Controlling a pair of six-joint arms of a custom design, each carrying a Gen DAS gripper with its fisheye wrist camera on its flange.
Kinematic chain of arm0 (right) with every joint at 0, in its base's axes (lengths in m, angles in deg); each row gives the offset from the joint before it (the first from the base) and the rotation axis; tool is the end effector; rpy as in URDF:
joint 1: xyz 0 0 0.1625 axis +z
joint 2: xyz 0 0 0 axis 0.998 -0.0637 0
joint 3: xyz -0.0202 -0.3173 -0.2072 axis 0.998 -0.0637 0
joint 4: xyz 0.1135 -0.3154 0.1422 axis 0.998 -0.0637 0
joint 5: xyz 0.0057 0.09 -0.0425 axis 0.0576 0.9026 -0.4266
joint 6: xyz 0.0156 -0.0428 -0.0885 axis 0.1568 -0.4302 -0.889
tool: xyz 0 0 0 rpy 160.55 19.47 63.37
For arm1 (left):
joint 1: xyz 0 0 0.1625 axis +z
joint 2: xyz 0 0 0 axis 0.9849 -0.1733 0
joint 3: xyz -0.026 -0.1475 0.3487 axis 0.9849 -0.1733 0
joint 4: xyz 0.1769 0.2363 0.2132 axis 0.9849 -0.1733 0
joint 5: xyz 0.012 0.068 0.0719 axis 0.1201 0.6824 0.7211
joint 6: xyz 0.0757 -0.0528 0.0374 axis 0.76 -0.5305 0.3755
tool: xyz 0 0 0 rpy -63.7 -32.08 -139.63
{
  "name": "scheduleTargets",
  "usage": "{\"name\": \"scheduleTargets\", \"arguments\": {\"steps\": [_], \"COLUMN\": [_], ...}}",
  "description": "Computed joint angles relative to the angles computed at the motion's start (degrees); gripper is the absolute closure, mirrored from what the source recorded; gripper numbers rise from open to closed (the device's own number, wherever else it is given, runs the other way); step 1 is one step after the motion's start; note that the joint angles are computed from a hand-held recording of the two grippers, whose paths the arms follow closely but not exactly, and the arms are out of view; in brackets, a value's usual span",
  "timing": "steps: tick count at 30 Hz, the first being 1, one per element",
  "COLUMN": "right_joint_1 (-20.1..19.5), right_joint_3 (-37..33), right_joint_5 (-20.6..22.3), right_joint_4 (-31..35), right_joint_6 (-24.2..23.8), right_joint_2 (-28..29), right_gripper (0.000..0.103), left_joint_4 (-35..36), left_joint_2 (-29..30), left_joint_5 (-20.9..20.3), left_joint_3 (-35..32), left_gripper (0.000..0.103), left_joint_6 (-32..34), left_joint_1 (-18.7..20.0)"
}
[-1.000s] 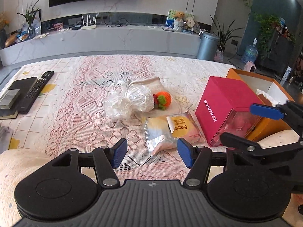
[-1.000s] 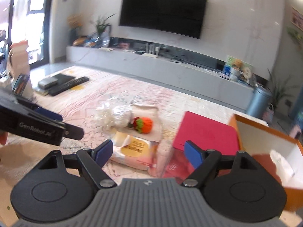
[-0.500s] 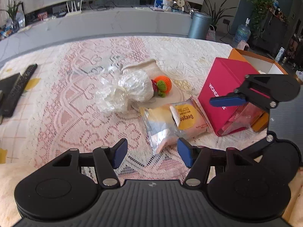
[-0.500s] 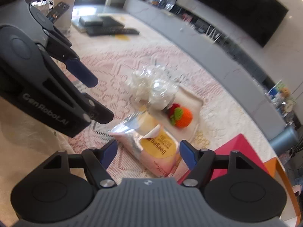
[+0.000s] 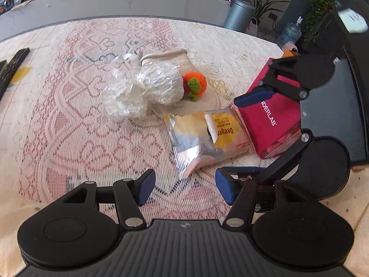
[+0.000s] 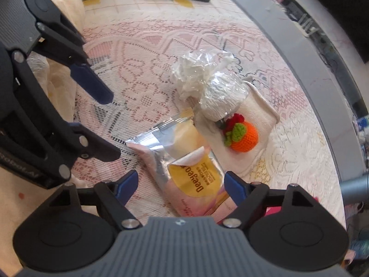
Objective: Organize soft objects
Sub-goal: 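Move both tools back over the bed toward the wipes packet and silver bag, then grasp the Deeyeo wipes packet with the right tool while the left tool grasps the silver-wrapped bag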
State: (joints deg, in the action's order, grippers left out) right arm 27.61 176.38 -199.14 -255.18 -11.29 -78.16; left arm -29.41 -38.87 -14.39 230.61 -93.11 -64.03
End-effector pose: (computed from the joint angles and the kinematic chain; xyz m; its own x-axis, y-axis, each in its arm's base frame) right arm 0.2667 -0.3934 0.0239 0.2499 -0.9595 0.1299 -0.8627 -0.1597 0.4798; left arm -0.1033 -0.2386 0.1539 -0.8433 -0.2303 -0.4855 0.1217 0.7982 -0.5900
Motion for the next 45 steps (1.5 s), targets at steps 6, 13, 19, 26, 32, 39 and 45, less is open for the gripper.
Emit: {"name": "scheduleTargets", "arguments": {"steps": [6, 13, 19, 26, 32, 39, 45], "right_joint_1": [2.2, 2.5, 2.3, 1.9, 1.1, 0.2, 0.0], "right_joint_3": [-8.9, -12.7, -15.0, -12.6, -9.9, -8.8, -11.2], "right_joint_5": [-4.9, -9.9, -10.3, -8.4, -4.5, 1.4, 4.8], "right_joint_4": [11.8, 15.8, 21.9, 18.1, 19.3, 19.8, 15.1], "right_joint_6": [1.0, -1.5, 2.0, 2.1, 5.6, 13.7, 20.5], "right_joint_2": [4.5, 9.2, 10.0, 8.0, 2.6, -3.3, -3.5], "right_gripper": [0.020, 0.019, 0.031, 0.050, 0.060, 0.059, 0.059], "left_joint_4": [-2.2, -4.1, -4.4, -2.8, 3.1, 14.6, 19.3], "left_joint_2": [-0.7, -2.1, -2.5, -2.9, -5.3, -7.9, -7.3], "left_joint_5": [1.8, 1.7, 1.6, 2.0, 3.6, 7.7, 12.3], "left_joint_3": [0.0, 1.4, 1.7, 1.6, 0.9, -1.9, -4.6], "left_gripper": [0.033, 0.033, 0.033, 0.033, 0.033, 0.032, 0.028], "left_joint_6": [3.4, 2.6, 2.2, 0.8, -2.9, -5.2, 4.5], "left_joint_1": [2.8, 3.3, 3.4, 2.5, -0.3, -3.4, -1.4]}}
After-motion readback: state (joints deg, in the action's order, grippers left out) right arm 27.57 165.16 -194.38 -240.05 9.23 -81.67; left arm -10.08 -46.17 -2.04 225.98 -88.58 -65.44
